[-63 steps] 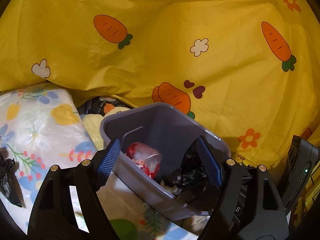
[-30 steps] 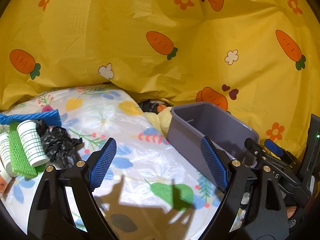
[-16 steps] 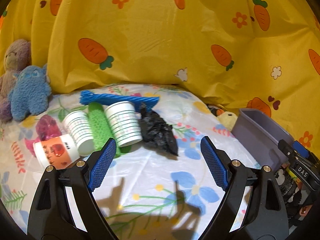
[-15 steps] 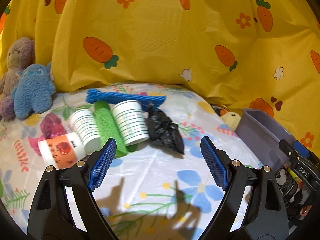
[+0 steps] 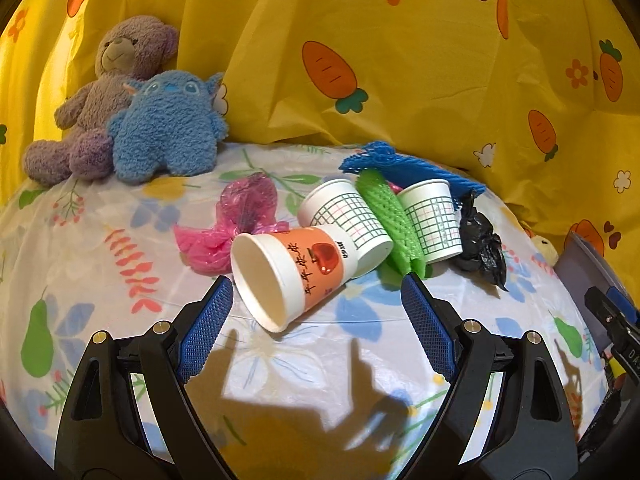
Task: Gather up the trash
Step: 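Move both tools back toward the cups and black bag on the bed, then grasp the orange-printed cup with the left tool while the right tool grasps the black bag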
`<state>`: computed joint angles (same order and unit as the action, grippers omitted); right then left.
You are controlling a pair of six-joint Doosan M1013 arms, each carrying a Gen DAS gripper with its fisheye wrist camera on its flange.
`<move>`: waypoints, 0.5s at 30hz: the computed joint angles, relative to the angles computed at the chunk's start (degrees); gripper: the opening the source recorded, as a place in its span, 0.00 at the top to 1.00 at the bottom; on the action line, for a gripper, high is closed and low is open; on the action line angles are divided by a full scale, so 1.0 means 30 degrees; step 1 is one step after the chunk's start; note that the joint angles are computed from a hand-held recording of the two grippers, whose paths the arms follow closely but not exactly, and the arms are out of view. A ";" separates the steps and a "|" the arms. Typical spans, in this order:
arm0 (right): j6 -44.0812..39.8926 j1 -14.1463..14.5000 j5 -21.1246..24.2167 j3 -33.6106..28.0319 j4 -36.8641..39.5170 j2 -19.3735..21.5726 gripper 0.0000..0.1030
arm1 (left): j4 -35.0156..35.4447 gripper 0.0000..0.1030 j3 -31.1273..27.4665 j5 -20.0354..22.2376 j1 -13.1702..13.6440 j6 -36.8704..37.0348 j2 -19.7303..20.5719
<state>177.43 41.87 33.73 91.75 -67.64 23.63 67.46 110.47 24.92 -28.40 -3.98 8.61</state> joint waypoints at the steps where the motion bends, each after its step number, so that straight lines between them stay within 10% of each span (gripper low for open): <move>1: -0.0320 0.0049 -0.0095 -0.0144 0.0134 0.0108 0.21 | -0.0396 0.18 -0.0034 -0.0324 0.0171 0.0308 0.0046; 15: -0.4727 -0.0006 -0.0471 -0.1938 0.2983 0.1353 0.21 | -0.8139 0.72 -0.0697 -0.3162 0.1522 0.6949 0.1010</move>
<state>163.25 41.85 32.32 85.94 -58.69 27.69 43.04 108.38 15.43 -23.84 16.87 11.64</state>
